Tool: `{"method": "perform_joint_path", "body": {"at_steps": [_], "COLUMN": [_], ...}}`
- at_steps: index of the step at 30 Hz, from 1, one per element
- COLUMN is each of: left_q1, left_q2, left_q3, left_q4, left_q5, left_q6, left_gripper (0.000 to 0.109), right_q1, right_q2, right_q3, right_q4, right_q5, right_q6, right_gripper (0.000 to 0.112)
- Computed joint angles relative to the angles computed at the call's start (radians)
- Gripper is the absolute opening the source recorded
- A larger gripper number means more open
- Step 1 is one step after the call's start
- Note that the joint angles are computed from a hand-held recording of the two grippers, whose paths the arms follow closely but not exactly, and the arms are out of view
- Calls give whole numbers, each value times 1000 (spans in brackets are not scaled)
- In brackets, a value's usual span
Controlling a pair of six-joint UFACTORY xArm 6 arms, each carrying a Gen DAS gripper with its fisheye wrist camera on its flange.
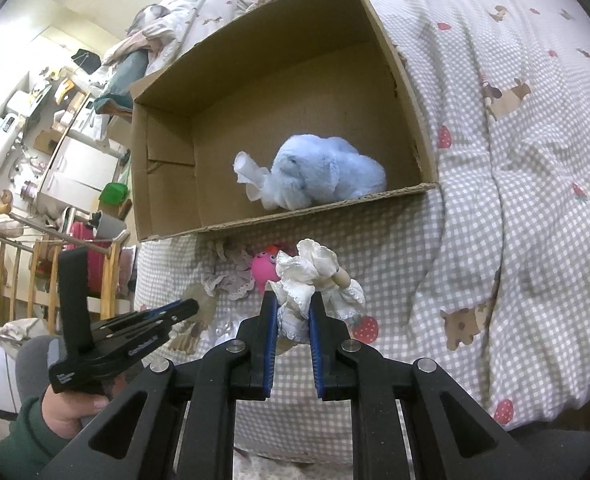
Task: Organize soft objects
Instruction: 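Carry the lace scrunchie into the box with the right gripper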
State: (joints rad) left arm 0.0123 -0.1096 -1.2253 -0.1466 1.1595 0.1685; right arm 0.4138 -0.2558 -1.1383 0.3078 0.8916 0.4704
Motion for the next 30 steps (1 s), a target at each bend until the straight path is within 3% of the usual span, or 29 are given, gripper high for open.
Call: {"method": "perform_joint_path", "body": {"at_steps": [17,22,30], "left_q1": [66,41,-9], "left_q2": [-202,-186,-37], "left_q3": [49,-52,-271], "left_q4": [-36,-87,-102], "left_q5": [-55,-63,-80], "left_q6": [-27,-1,31], "left_gripper": [6,6,6], "right_q1": [24,24,-13], "right_q2": [-30,-44,28], "right_q3": [15,-26,-135], "right_q4": [-37,-73,-86], "right_q5": [-20,-35,-53], "right_q6": [9,-4,-66], "right_gripper": [16,16,16]}}
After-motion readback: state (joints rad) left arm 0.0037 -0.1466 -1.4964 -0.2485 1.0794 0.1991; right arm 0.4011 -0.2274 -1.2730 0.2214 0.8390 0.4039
